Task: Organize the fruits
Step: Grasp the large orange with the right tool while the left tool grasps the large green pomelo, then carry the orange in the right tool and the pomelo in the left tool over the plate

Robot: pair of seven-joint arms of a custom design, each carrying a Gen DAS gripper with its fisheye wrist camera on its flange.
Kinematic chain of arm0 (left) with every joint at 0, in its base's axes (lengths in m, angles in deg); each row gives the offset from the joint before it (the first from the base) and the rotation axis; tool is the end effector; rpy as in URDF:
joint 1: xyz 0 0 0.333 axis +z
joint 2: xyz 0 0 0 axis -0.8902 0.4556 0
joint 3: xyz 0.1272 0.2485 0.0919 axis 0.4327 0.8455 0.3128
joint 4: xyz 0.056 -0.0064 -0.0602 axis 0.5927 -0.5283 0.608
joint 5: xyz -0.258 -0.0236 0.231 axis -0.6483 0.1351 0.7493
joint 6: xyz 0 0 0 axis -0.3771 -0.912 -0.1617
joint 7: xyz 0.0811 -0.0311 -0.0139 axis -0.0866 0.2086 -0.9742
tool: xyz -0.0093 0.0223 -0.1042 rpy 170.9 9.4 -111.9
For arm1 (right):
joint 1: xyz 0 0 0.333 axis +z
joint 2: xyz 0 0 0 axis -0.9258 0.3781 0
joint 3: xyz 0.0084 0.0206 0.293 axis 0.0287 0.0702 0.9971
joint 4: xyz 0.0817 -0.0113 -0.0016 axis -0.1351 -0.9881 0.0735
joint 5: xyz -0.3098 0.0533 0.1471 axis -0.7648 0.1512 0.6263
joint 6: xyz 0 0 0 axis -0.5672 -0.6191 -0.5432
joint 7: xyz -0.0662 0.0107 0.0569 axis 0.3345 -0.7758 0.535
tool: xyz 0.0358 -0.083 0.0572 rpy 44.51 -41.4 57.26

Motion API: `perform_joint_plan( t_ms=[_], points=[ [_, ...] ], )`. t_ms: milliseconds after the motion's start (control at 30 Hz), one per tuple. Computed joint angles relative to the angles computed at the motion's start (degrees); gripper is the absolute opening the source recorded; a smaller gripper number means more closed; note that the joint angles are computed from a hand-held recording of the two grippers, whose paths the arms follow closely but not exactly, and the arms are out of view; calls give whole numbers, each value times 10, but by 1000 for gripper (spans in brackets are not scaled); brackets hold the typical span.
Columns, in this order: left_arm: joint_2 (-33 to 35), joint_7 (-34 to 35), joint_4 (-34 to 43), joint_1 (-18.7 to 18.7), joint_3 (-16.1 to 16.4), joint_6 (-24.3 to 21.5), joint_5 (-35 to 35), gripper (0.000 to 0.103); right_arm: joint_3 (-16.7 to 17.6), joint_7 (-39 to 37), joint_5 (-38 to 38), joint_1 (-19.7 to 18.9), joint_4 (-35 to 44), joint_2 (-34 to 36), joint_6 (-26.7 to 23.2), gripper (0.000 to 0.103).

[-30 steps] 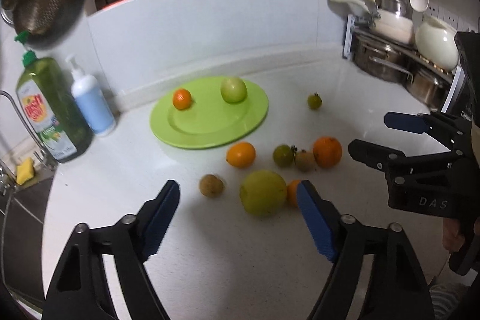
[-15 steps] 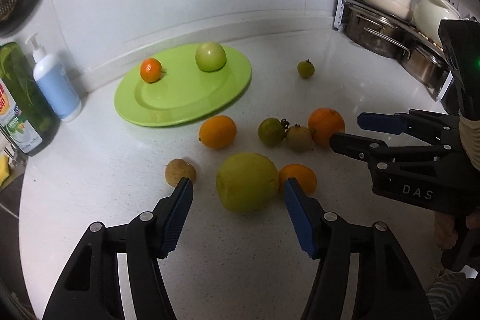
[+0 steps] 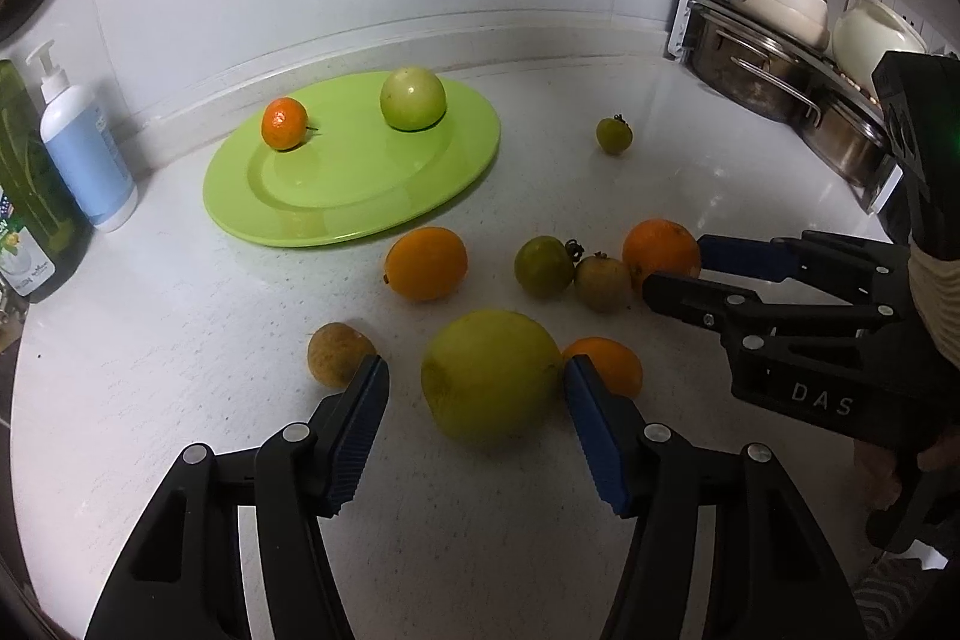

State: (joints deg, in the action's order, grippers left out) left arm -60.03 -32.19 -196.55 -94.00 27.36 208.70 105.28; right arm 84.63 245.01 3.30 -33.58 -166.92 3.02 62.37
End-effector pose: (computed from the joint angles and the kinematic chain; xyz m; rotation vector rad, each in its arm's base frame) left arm 0.4294 -0.4216 0.4611 -1.3595 2.3385 -0.8528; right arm 0.4081 0.4023 0.4467 -1.7949 1.7484 -0.5257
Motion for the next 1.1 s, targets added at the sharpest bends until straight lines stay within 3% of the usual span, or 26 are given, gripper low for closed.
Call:
perform_joint_plan(
  t_ms=[267, 667, 1100],
  points=[
    [13, 19, 9, 2, 0, 16, -24, 54, -3, -6, 7, -2, 3, 6, 7, 39],
    [23, 68, 15, 5, -8, -3, -83, 51, 0, -16, 19, 1, 2, 4, 0, 37],
    [5, 21, 9, -10, 5, -12, -30, 51, 3, -16, 23, 3, -6, -5, 1, 37]
  ],
)
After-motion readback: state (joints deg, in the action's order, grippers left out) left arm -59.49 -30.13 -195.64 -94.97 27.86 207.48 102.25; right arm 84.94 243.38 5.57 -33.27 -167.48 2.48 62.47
